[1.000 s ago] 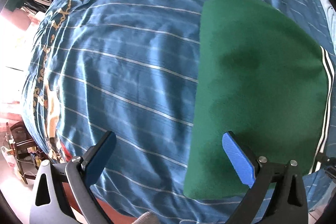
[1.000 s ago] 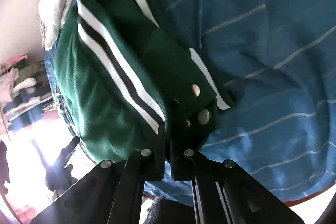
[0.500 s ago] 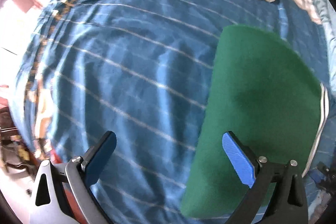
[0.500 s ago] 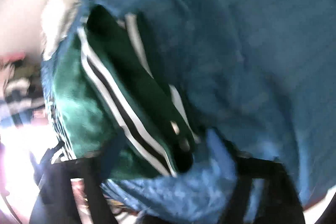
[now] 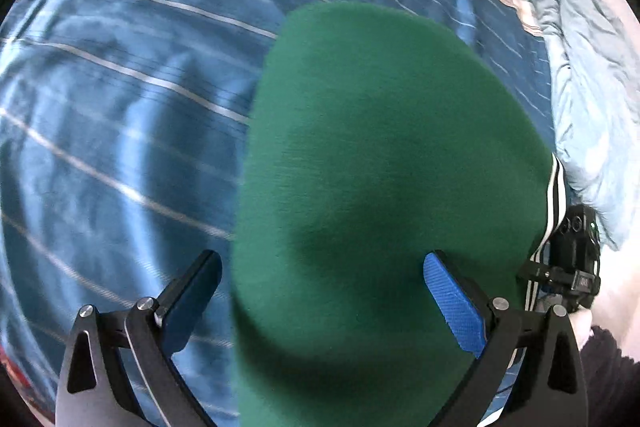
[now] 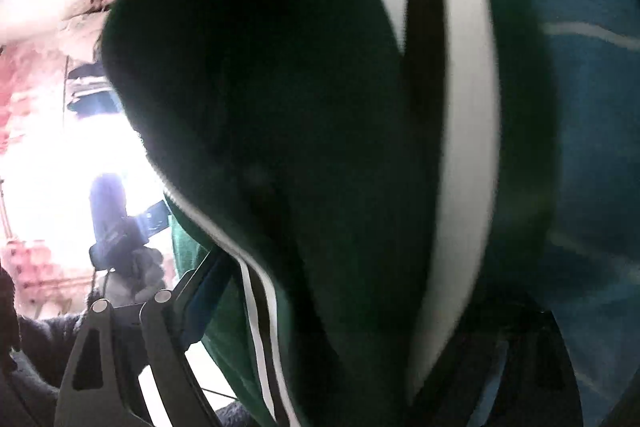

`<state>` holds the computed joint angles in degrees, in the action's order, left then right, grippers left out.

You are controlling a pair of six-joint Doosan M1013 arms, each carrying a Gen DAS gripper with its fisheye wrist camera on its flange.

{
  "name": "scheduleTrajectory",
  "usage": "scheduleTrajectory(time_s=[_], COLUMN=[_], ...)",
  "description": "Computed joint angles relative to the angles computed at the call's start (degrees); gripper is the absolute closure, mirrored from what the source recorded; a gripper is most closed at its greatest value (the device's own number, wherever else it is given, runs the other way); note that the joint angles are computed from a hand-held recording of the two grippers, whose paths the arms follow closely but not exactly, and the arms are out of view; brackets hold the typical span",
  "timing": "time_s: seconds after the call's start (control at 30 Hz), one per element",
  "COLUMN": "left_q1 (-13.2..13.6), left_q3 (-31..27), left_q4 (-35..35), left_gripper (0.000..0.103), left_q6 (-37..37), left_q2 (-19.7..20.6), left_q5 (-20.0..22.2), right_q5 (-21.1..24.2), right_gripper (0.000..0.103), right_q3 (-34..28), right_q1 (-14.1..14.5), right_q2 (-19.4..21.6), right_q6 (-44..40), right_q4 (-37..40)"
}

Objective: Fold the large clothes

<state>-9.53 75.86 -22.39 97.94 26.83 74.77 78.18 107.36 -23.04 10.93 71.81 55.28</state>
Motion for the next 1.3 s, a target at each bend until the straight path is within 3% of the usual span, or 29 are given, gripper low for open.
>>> scheduleTrajectory(time_s=[0.07, 0.17, 0.23, 0.37, 0.47, 0.6, 0.83, 0.97, 1.17, 1.3], left_q1=[0.1, 0.3, 0.9, 1.2, 0.8, 1.0, 2.6, 4.0, 5.5, 5.6], left_q3=[0.1, 0.5, 0.7, 0.1, -1.0, -1.5, -5.0, -8.1, -17.7, -28.8], left_q4=[-1.3, -2.3, -3.8, -5.0, -5.8, -7.1, -8.8, -9.8, -11.8, -12.7], left_gripper=[0.000, 0.001, 0.001, 0.001, 0.001, 0.001, 0.001, 0.001, 0.001, 0.001], left_q6=[0.6, 1.1, 2.1, 4.3, 2.9, 4.8, 6.6, 8.5, 9.7, 9.4], left_q2=[0.1, -0.5, -0.4, 0.8, 1.2, 0.2, 0.6, 1.3, 5.4, 10.4], left_q5=[-0.6, -2.2, -3.0, -2.4, -2.1, -3.6, -2.1, 0.2, 5.6, 9.1], right_q5=[1.9, 7.5, 8.7, 3.7, 2.4, 2.3, 0.3, -3.1, -7.4, -10.8], right_gripper=[0.015, 0.019, 0.022, 0.020, 0.021, 0.044, 0.050, 0.050, 0.050, 0.050], right_q3=[0.3, 2.2, 2.6, 0.0, 0.6, 1.9, 2.1, 0.6, -4.0, -9.0], right_q1=[-0.7, -3.1, -3.7, -0.6, -0.6, -0.9, 1.6, 4.7, 7.8, 9.6], right_q2=[0.2, 0.1, -0.3, 0.2, -0.1, -2.3, -5.3, -6.5, -6.6, -4.5], right_q6=[-1.0, -4.1, -5.1, 0.9, 0.6, 1.4, 7.5, 10.1, 14.8, 18.1], right_q4=[2.7, 15.8, 17.0, 0.2, 2.5, 6.9, 10.2, 11.2, 11.8, 12.2])
